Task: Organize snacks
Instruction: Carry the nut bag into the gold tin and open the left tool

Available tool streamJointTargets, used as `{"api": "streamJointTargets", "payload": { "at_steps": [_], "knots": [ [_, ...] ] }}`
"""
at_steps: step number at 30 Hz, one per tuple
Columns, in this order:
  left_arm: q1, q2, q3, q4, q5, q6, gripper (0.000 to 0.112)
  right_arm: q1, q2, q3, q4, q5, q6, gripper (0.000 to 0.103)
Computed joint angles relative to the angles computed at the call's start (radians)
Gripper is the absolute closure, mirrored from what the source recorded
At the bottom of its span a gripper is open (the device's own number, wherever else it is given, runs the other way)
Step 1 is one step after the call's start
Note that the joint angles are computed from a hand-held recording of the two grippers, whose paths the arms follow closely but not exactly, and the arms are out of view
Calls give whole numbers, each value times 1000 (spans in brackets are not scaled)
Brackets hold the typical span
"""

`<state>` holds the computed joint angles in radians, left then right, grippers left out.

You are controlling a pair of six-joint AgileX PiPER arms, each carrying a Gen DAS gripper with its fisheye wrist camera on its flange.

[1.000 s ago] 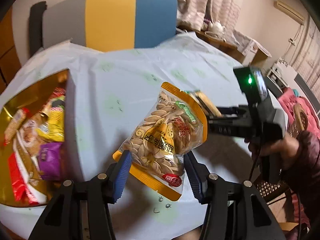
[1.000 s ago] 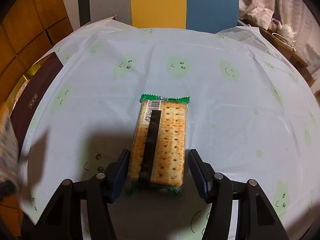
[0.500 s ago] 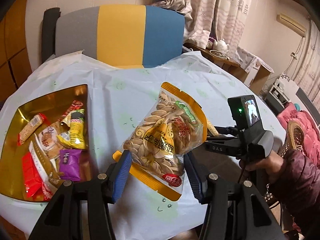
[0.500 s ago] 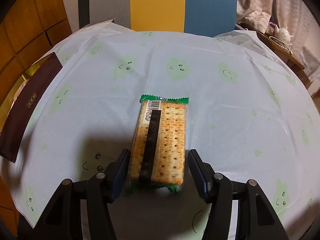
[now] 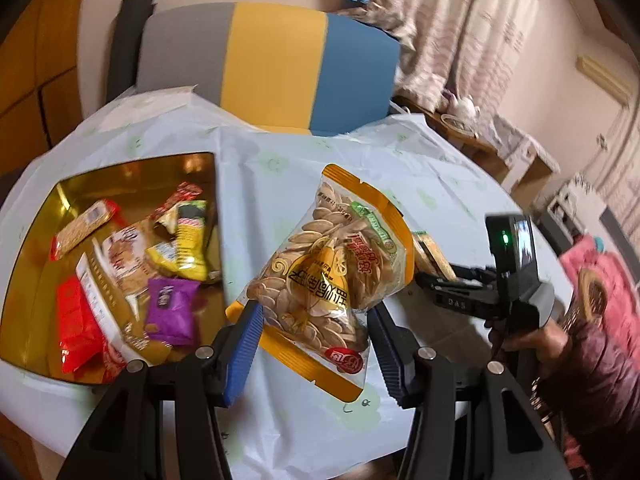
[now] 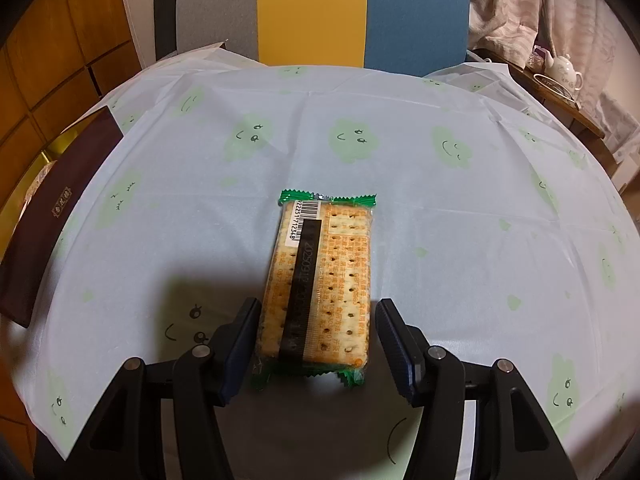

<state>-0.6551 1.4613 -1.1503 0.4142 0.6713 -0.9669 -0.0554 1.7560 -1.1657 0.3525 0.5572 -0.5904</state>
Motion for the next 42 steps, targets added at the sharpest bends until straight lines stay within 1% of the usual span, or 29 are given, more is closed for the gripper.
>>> {"api": "streamJointTargets", "payload": {
  "at_steps": [4,7,8,13,15,17,19,23,24,25,26,27,29,30,32,36,39,42],
  "knots": [
    [98,-122,110,-32,-23,-32,57,2,-2,2,0,-3,3,43],
    [180,-207,173,-33,-9,-67,57,-1,-3,5,11,-4,-8,44],
    [235,-251,206,-56,-8,-70,57,-2,-3,7,14,-4,-10,44],
    [463,-376,312,-211,-30,7,57,-10,-3,8,35,-2,-30,43],
    [519,-394,331,-241,-28,32,57,-11,-5,8,37,-1,-32,43],
    [567,-390,344,-302,-50,88,57,-12,-4,8,39,-2,-34,43],
    [573,-361,334,-309,-63,96,57,-11,-5,9,37,-3,-32,43],
    [571,-236,279,-337,-98,148,56,-8,-6,12,33,-8,-27,43],
    [566,-203,260,-324,-92,141,56,-8,-6,12,33,-8,-27,43],
    [545,-176,241,-272,-74,95,55,-8,-7,13,35,-8,-27,43],
    [527,-138,209,-213,-31,40,54,-8,-8,13,34,-7,-24,43],
    [522,-113,192,-195,-7,25,54,-8,-9,13,34,-6,-21,43],
    [526,-104,198,-213,-19,42,54,-9,-9,13,38,-6,-24,43],
    [516,-103,195,-193,-10,25,54,-10,-9,14,40,-7,-27,43],
    [482,-104,192,-110,26,-48,54,-9,-8,13,38,-8,-26,43],
    [463,-129,227,-72,32,-92,54,-9,-6,12,36,-10,-25,43],
    [410,-132,217,-6,92,-145,54,-6,-11,20,31,-19,-16,43],
    [354,-141,216,40,135,-209,54,-3,-17,30,25,-30,-5,44]
  ]
}}
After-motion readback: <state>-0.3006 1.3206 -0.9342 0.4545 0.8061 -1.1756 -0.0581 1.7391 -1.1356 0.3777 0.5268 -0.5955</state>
